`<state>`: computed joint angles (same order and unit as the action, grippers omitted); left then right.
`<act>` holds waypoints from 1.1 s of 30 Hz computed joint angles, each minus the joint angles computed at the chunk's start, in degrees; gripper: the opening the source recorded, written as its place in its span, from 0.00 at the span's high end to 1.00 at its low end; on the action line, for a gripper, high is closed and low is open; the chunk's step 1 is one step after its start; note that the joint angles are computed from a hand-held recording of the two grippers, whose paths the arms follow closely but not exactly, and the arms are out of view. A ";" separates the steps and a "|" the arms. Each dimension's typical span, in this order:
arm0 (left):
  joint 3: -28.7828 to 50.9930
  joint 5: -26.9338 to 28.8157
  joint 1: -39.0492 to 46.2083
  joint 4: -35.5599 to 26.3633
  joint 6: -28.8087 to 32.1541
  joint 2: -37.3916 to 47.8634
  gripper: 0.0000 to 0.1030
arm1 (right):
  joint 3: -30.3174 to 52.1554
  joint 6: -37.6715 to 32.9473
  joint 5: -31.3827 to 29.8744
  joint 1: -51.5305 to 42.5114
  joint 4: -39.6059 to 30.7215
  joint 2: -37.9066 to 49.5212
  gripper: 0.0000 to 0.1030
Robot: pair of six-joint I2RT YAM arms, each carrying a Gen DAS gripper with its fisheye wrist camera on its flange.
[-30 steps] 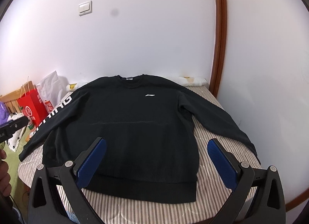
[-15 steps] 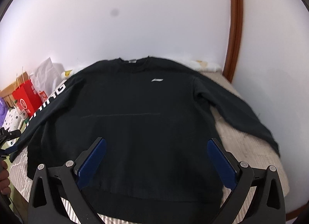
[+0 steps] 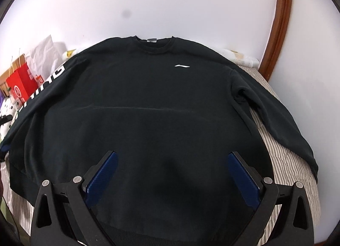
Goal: Fold small clothes
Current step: 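Grasp the lettered sleeve cuff with the left tool and lift it, then fold the lettered sleeve across the sweatshirt body with the left tool, release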
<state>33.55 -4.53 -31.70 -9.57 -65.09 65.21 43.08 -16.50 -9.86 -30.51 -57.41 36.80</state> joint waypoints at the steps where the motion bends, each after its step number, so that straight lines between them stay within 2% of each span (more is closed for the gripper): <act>1: 1.20 -0.17 0.77 -1.04 0.85 1.34 0.35 | -0.05 -0.71 -0.18 -0.75 0.13 0.34 0.02; 2: 2.84 -0.67 1.49 -2.60 1.97 2.95 0.41 | -0.01 -1.78 -0.84 -2.04 0.09 0.68 0.02; 4: 5.27 -0.89 3.19 -5.08 4.30 5.43 0.67 | -0.07 -4.00 -2.22 -4.91 0.08 1.23 0.02; 7: 11.35 -2.96 5.05 -12.35 8.26 9.24 0.89 | -0.23 -8.03 -4.72 -10.21 -0.06 2.09 0.02; 12: 23.91 -10.83 2.23 -22.11 15.06 11.60 0.94 | 0.49 -15.54 -9.95 -19.66 -0.63 4.88 0.02; 18: 40.73 -19.96 -5.75 -29.08 20.79 18.21 0.95 | 2.27 -17.87 -12.98 -24.43 0.45 8.39 0.02; 25: 63.13 -21.36 -13.79 -32.14 28.13 32.86 0.95 | 5.99 -17.55 -11.84 -26.68 1.83 10.08 0.02; 31: 83.94 -19.49 -19.00 -35.65 31.51 48.02 0.95 | 9.75 -18.08 -14.83 -31.27 2.60 15.05 0.02; 33: 90.98 -18.69 -20.61 -37.65 32.56 53.30 0.95 | 11.40 -19.49 -18.26 -34.40 2.23 18.04 0.02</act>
